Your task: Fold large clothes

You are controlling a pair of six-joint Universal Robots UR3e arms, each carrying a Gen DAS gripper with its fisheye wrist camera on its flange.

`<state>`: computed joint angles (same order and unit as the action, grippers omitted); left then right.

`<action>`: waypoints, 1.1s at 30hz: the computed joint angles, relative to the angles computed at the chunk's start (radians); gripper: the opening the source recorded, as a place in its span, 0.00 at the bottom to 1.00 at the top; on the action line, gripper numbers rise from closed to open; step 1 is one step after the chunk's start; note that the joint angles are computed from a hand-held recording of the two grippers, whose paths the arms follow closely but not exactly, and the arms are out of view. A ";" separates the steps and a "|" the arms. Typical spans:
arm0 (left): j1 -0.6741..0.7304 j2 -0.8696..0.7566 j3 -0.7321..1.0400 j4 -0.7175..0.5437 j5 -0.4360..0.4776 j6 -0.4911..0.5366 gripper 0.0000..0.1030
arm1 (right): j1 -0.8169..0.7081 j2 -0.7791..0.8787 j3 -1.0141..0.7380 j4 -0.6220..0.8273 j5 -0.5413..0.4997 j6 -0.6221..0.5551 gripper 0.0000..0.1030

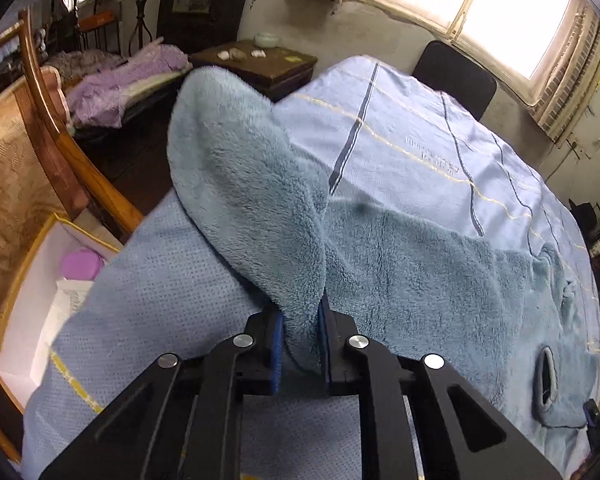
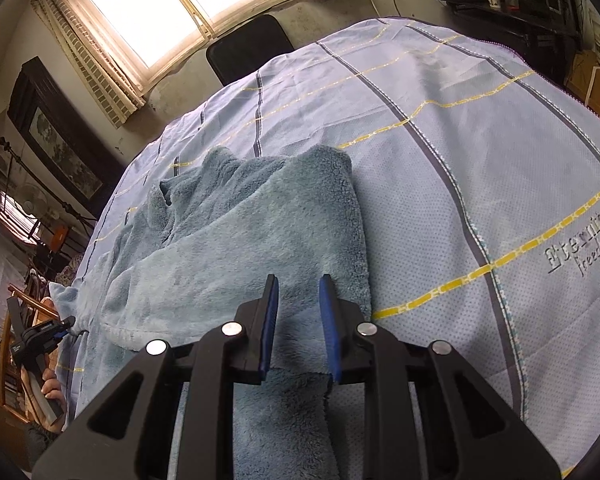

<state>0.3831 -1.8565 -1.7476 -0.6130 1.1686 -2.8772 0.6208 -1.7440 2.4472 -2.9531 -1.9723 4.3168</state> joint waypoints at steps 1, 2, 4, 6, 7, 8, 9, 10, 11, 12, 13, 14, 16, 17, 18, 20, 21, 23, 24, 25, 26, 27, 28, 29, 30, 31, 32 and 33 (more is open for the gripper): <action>-0.011 0.019 -0.015 0.030 0.019 -0.001 0.13 | -0.002 -0.001 0.001 0.000 0.003 0.001 0.21; -0.025 0.038 -0.029 0.057 0.043 -0.002 0.13 | -0.002 -0.003 0.001 0.003 0.003 0.002 0.22; -0.079 0.081 -0.047 0.110 0.119 0.001 0.13 | 0.000 -0.001 -0.008 0.017 0.003 0.000 0.23; -0.164 0.113 -0.052 0.163 0.217 0.014 0.13 | 0.006 0.004 -0.022 0.029 0.000 -0.001 0.27; -0.205 0.124 -0.054 0.187 0.258 0.022 0.13 | 0.012 0.010 -0.029 0.030 -0.002 0.000 0.29; -0.248 0.135 -0.058 0.212 0.297 0.033 0.13 | 0.014 0.013 -0.034 0.029 -0.001 -0.002 0.31; -0.303 0.148 -0.067 0.244 0.343 0.047 0.13 | 0.017 0.013 -0.037 0.029 -0.002 -0.003 0.31; -0.357 0.154 -0.071 0.271 0.385 0.057 0.13 | 0.018 0.012 -0.037 0.027 -0.002 -0.003 0.31; -0.407 0.156 -0.072 0.293 0.422 0.066 0.13 | 0.017 0.010 -0.036 0.024 0.001 -0.003 0.31; -0.473 0.160 -0.081 0.323 0.463 0.076 0.13 | 0.017 0.008 -0.033 0.020 0.003 0.000 0.31; -0.520 0.159 -0.081 0.337 0.486 0.080 0.14 | 0.013 0.003 -0.027 0.012 0.009 0.001 0.31; -0.583 0.159 -0.083 0.345 0.508 0.083 0.14 | 0.006 -0.003 -0.019 0.005 0.016 0.000 0.32; -0.675 0.144 -0.078 0.346 0.534 0.082 0.14 | -0.002 -0.013 -0.006 -0.010 0.028 0.000 0.31; -0.729 0.130 -0.081 0.348 0.550 0.085 0.14 | -0.005 -0.016 -0.001 -0.018 0.033 0.002 0.32; -0.789 0.109 -0.088 0.354 0.566 0.092 0.17 | -0.011 -0.024 0.010 -0.030 0.042 0.003 0.32; -0.867 0.073 -0.096 0.357 0.593 0.103 0.35 | -0.026 -0.043 0.035 -0.051 0.057 0.003 0.32; -0.928 0.033 -0.110 0.395 0.651 0.110 0.55 | -0.029 -0.050 0.041 -0.055 0.059 0.006 0.32; -0.988 -0.004 -0.163 0.508 0.718 0.139 0.62 | -0.037 -0.066 0.061 -0.070 0.065 0.014 0.32; -0.993 0.003 -0.190 0.532 0.717 0.153 0.62 | -0.041 -0.077 0.073 -0.079 0.067 0.018 0.32; -0.988 0.030 -0.221 0.539 0.700 0.158 0.64 | -0.038 -0.083 0.079 -0.082 0.061 0.025 0.32; -0.976 0.051 -0.238 0.537 0.684 0.158 0.68 | -0.038 -0.089 0.081 -0.083 0.058 0.028 0.33; -0.946 0.094 -0.271 0.534 0.653 0.160 0.70 | -0.036 -0.094 0.084 -0.086 0.054 0.030 0.33; -0.908 0.136 -0.297 0.531 0.621 0.164 0.74 | -0.033 -0.095 0.083 -0.090 0.051 0.030 0.33; -0.848 0.187 -0.338 0.541 0.579 0.171 0.77 | -0.025 -0.092 0.081 -0.099 0.046 0.029 0.33; -0.796 0.221 -0.368 0.548 0.545 0.176 0.78 | -0.014 -0.085 0.072 -0.105 0.037 0.024 0.33; -0.764 0.243 -0.378 0.539 0.526 0.176 0.79 | -0.004 -0.076 0.060 -0.105 0.029 0.016 0.33; -0.712 0.266 -0.393 0.528 0.494 0.187 0.79 | 0.006 -0.063 0.045 -0.105 0.021 0.007 0.33; -0.647 0.274 -0.402 0.510 0.463 0.199 0.79 | 0.024 -0.039 0.020 -0.105 0.010 -0.009 0.33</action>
